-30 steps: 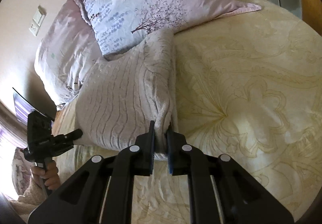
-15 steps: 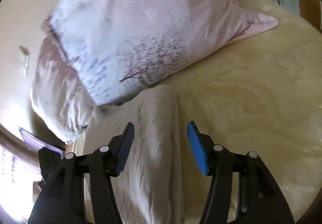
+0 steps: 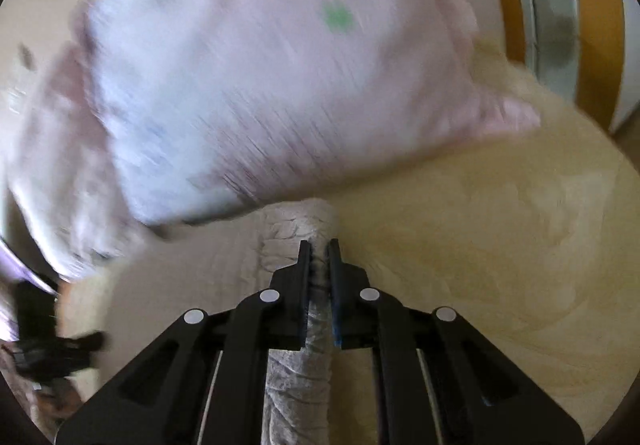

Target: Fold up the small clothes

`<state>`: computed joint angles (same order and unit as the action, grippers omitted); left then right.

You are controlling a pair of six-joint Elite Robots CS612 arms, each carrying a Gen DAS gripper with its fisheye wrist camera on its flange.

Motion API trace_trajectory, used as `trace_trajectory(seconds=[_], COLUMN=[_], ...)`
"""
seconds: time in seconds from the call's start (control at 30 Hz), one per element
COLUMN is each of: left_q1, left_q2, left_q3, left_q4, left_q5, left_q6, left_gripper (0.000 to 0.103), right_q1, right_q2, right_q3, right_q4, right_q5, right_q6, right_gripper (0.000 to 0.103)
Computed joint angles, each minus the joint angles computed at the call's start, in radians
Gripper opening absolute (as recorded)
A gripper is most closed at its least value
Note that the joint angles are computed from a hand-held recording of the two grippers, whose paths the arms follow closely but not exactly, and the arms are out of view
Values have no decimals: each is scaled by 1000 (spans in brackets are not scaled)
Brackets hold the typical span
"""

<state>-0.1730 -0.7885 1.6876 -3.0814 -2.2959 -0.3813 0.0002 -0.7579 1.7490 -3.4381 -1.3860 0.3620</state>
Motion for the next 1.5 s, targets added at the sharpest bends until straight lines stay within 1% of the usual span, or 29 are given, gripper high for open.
trace_trajectory(seconds=[0.03, 0.1, 0.13, 0.17, 0.23, 0.27, 0.3, 0.33, 0.37, 0.47, 0.57, 0.63, 0.7, 0.8, 0.87, 0.9, 0.97, 1.0, 1.03, 1.07, 1.1, 1.13, 1.2, 1.23, 1.27, 1.33, 1.37, 1.43, 1.5], left_q1=[-1, 3, 4, 4, 6, 7, 9, 9, 8, 3, -3, -7, -15, -31, -41, -47, -51, -49, -44, -37, -34, -29, -18, -14, -12, -8, -7, -5, -4], left_q2=[-1, -4, -8, -11, -20, -25, -28, -32, -36, -45, -49, -51, -59, -71, -79, -84, -88, -88, -86, -82, -79, -76, -62, -54, -50, -42, -37, -30, -27], left_q3=[1, 9, 17, 22, 36, 45, 52, 60, 65, 80, 91, 97, 105, 120, 130, 134, 133, 128, 122, 113, 107, 99, 71, 57, 49, 34, 25, 13, 5], left_q4=[-2, -3, -8, -12, -22, -28, -33, -35, -35, -19, -12, -23, -27, -37, -42, -40, -26, -13, -3, 1, 2, 6, 26, 33, 39, 47, 53, 67, 80], left_q5=[-1, -12, -14, -14, -12, -14, -18, -18, -17, -4, 13, 28, 60, 116, 154, 174, 186, 175, 153, 130, 120, 106, 63, 47, 41, 30, 25, 19, 13], left_q6=[0, -2, -1, 3, 17, 23, 30, 36, 42, 69, 85, 95, 119, 160, 189, 203, 215, 215, 209, 193, 179, 164, 138, 124, 115, 100, 92, 83, 85], left_gripper=[77, 77, 77, 77, 77, 77, 77, 77, 77, 77, 77, 76, 76, 76, 76, 77, 78, 78, 80, 81, 84, 85, 85, 85, 85, 85, 85, 85, 85], right_q1=[0, -4, -8, -9, -13, -16, -14, -11, -5, 12, 31, 44, 69, 93, 101, 101, 91, 77, 63, 33, 15, -4, -29, -44, -53, -80, -89, -100, -103], right_q2=[1, -6, -15, -24, -35, -44, -50, -54, -60, -68, -70, -65, -50, -32, -29, -29, -44, -56, -63, -69, -68, -67, -66, -65, -63, -46, -38, -27, -22], right_q3=[-1, 15, 36, 54, 91, 118, 133, 145, 162, 182, 188, 186, 167, 159, 156, 156, 164, 171, 179, 189, 192, 192, 183, 172, 163, 136, 123, 102, 92], right_q4=[1, -38, -76, -107, -171, -210, -223, -232, -236, -228, -201, -166, -126, -154, -159, -158, -136, -127, -134, -169, -198, -222, -210, -181, -160, -116, -98, -69, -49], right_q5=[2, 10, 15, 15, 46, 80, 101, 113, 126, 135, 106, 62, -41, -131, -165, -169, -136, -85, -32, 63, 116, 161, 220, 255, 279, 372, 407, 449, 450], right_q6=[2, 20, 41, 49, 42, 19, 0, -19, -56, -136, -208, -237, -278, -318, -338, -341, -320, -292, -259, -184, -135, -78, -18, 21, 45, 110, 134, 156, 164], right_gripper=[9, 11, 17, 25, 36, 37, 37, 37, 37, 37, 37, 37, 38, 39, 39, 40, 41, 43, 51, 64, 72, 81, 82, 82, 82, 82, 82, 82, 82])
